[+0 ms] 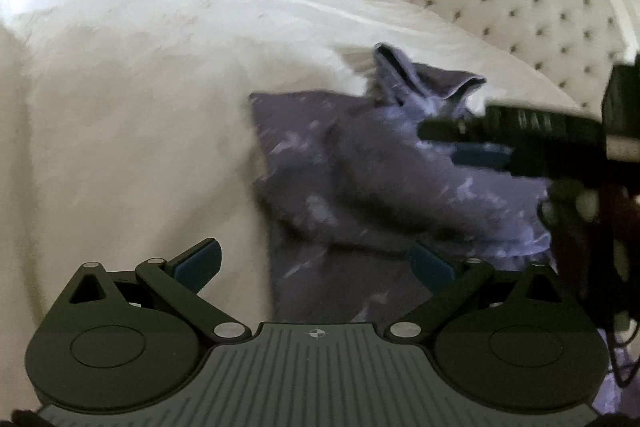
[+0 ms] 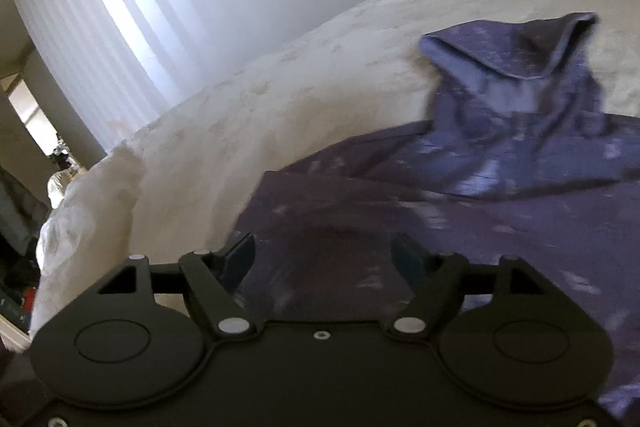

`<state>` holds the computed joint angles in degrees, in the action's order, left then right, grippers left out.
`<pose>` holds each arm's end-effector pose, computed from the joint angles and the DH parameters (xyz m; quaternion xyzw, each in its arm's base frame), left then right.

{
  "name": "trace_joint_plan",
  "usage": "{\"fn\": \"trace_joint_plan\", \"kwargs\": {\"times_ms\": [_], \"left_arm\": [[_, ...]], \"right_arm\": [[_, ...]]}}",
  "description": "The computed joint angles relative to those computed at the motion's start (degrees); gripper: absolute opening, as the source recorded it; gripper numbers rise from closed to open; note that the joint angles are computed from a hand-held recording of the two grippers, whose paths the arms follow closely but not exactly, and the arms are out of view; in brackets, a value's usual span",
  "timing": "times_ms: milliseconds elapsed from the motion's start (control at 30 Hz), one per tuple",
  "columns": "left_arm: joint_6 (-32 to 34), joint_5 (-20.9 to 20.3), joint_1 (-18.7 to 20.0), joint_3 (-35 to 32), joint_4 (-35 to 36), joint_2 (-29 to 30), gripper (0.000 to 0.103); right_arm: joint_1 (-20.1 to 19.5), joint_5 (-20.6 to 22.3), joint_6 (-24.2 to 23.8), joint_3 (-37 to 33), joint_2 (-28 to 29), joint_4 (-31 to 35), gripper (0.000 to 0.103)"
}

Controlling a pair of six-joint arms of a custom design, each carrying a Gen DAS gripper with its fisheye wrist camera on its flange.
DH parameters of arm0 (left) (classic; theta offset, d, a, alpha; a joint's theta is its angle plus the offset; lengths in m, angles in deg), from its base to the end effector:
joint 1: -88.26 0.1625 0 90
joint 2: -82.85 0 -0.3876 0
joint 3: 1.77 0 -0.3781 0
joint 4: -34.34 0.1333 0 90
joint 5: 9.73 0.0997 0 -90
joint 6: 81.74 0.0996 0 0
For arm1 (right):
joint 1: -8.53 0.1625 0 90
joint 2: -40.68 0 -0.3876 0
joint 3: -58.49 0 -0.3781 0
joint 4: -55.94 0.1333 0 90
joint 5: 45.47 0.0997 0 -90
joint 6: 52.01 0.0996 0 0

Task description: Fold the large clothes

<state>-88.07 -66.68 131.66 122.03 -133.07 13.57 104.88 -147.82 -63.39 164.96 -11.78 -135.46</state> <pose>-0.2205 -0.4667 0.1790 0.2705 0.9016 -0.2945 0.1648 0.1774 -0.5814 0.1714 0.0976 -0.9062 0.3948 0.1159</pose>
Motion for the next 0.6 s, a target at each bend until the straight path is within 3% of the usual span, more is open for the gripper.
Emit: {"fn": "trace_joint_plan", "kwargs": {"times_ms": [300, 467, 567, 600], "left_arm": [[5.65, -2.65, -1.26, -7.46, -5.67, 10.63, 0.102], [-1.38, -1.31, 0.6, -12.58, -2.1, 15.38, 0.1], [-4.28, -2.32, 2.37, -15.23, 4.2, 16.15, 0.069], [-5.2, -2.58, 2.84, -16.26, 6.77, 16.48, 0.067]], "right_arm": [[-4.45, -5.62, -2.84, 10.14, -7.89, -7.3, 0.077], [-6.94, -6.06, -2.67, 15.26, -11.77, -10.39, 0.077], [-7.88, -6.7, -3.68, 18.27, -13.6, -12.62, 0.077], [-8.31, -6.77, -4.07, 19.26, -14.02, -13.51, 0.077]]}}
